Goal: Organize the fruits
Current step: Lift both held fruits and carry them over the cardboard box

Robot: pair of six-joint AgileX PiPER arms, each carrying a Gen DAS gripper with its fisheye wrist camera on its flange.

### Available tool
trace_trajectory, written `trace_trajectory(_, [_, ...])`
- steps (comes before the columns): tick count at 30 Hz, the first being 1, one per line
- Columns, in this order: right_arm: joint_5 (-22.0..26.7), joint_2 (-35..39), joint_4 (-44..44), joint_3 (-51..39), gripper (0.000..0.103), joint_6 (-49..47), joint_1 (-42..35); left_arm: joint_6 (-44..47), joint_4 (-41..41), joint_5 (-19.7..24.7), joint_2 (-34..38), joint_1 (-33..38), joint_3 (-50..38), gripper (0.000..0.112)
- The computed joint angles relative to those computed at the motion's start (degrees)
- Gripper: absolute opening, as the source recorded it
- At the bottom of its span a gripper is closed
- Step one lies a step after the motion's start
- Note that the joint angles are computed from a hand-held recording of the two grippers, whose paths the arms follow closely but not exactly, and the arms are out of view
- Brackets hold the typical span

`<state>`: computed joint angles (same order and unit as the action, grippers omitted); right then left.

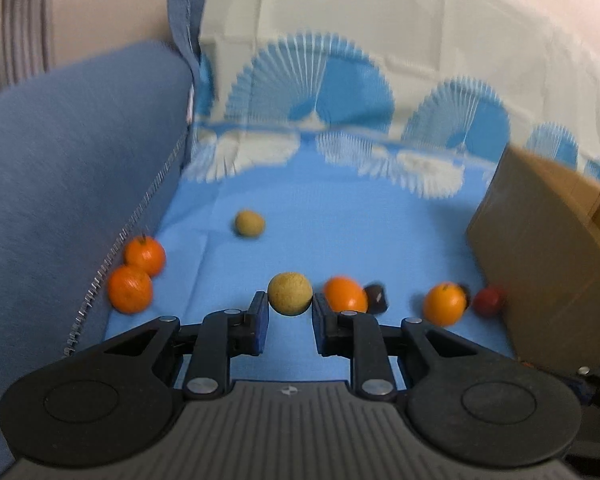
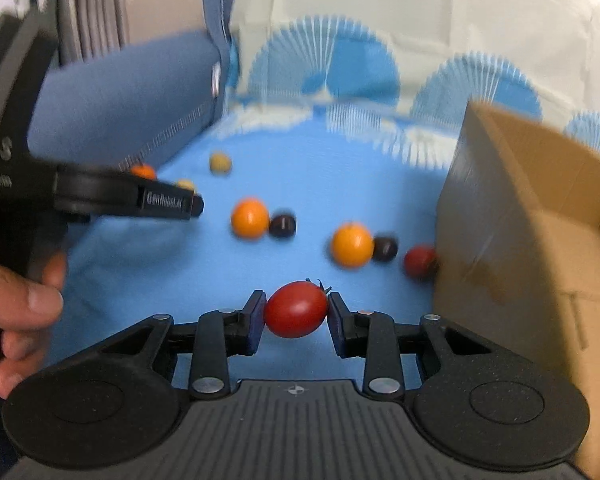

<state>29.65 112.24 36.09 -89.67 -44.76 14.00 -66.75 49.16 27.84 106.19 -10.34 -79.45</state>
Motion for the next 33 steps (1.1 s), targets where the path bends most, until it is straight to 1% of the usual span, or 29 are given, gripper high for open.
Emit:
trace_trajectory(2, [0.2,-2.7,5.7,1.9,0.035,-5.9,-1.4,-6.0,4.9,-0.2,-3.0,-1.1,2.5,0.025])
trace_trajectory(4, [0.1,-5.7,11.0,4.0,0.035,-11.3,-2.8,-9.7,7.1,0.5,-5.7,-2.6,3.9,0.025])
trace_trajectory(7, [1.3,-9.1,16.8,5.7,0.035,-16.1,-5.5,-12.7,10.1,1.8,-8.9,-5.2,4.8,0.025])
trace_trajectory(10, [3.0,-12.2,23.7,7.1,0.035,-22.5,-9.5,-13.3,12.9,3.8,-11.0,-8.7,4.4,0.025])
trace_trajectory(12, [5.5,-14.1,29.0,7.3,0.035,-26.9,-13.0,-13.1,14.5,5.3,-11.9,-11.0,3.6,0.025])
trace_trajectory(14, [7.7,-15.1,34.0,6.7,0.035,-32.1,-16.8,-12.1,15.1,6.7,-12.2,-13.2,2.2,0.025])
trace_trajectory(16, [9.0,-14.9,36.5,5.0,0.035,-35.5,-19.9,-11.3,15.4,7.5,-12.3,-14.9,0.9,0.026])
trace_trajectory(18, [9.9,-13.6,37.7,2.6,0.035,-37.6,-22.8,-11.4,16.3,8.3,-12.4,-16.5,-0.2,0.026])
trace_trajectory(21, [10.2,-10.0,37.0,-2.5,0.035,-37.5,-25.9,-12.0,17.3,8.5,-12.2,-18.3,-1.2,0.026])
trace_trajectory(26, [9.5,-3.7,36.2,-9.4,0.034,-37.5,-30.4,-9.1,14.9,8.9,-8.3,-20.5,-5.9,0.026])
trace_trajectory(27, [8.8,-3.0,36.2,-9.8,0.034,-37.4,-30.8,-8.4,14.4,8.8,-7.4,-20.8,-6.9,0.026])
trace_trajectory(30, [7.5,-0.7,32.9,-12.1,0.034,-32.0,-32.1,-6.7,13.4,7.9,-4.3,-21.6,-9.4,0.026])
trace_trajectory(33, [6.8,-0.1,34.1,-12.0,0.034,-33.2,-33.2,-7.9,15.0,6.7,-1.1,-22.8,-11.6,0.026])
